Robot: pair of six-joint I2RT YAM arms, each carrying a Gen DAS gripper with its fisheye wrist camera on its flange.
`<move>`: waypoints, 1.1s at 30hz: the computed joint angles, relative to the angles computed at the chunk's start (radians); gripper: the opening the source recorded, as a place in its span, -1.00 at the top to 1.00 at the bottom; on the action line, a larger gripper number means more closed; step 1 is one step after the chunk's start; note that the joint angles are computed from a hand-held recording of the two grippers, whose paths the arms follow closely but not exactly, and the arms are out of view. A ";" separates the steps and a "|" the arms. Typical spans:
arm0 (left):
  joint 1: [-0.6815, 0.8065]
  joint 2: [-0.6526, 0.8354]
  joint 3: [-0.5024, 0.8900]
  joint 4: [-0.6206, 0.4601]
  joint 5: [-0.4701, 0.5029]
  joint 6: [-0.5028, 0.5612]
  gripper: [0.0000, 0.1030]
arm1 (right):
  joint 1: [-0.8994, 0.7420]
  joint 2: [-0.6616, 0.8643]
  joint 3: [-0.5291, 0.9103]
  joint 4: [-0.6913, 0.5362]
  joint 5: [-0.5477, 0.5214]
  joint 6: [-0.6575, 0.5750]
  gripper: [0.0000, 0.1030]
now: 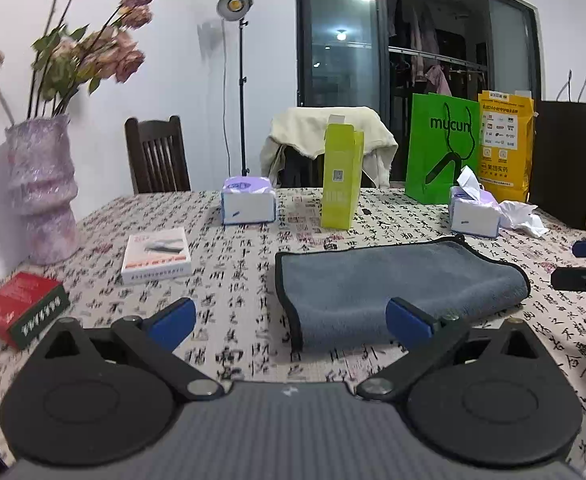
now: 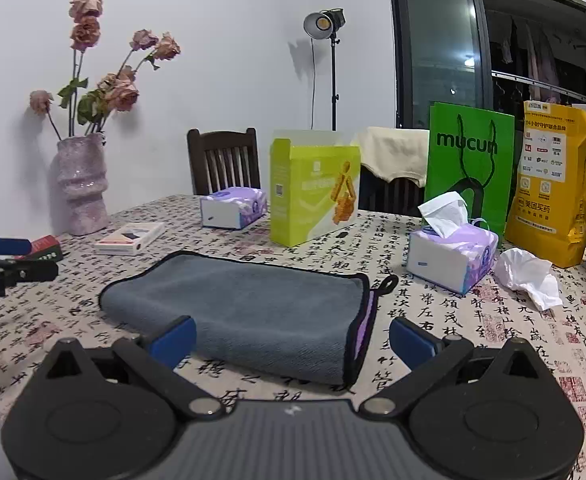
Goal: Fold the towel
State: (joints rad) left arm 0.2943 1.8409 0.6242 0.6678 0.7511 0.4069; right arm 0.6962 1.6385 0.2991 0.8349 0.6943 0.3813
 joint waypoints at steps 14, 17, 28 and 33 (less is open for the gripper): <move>0.134 -0.061 -0.129 0.080 0.065 0.005 -1.00 | 0.208 0.019 -0.075 -0.007 0.182 0.161 -1.00; 0.155 -0.082 -0.167 0.091 0.090 0.036 -1.00 | 0.273 0.011 -0.063 -0.094 0.233 0.210 -1.00; 0.306 -0.189 -0.329 0.098 0.271 0.174 -1.00 | 0.544 0.022 0.018 -0.381 0.459 0.496 -1.00; 0.424 -0.228 -0.366 0.021 0.385 0.271 -1.00 | 0.674 0.047 0.131 -0.724 0.570 0.768 -1.00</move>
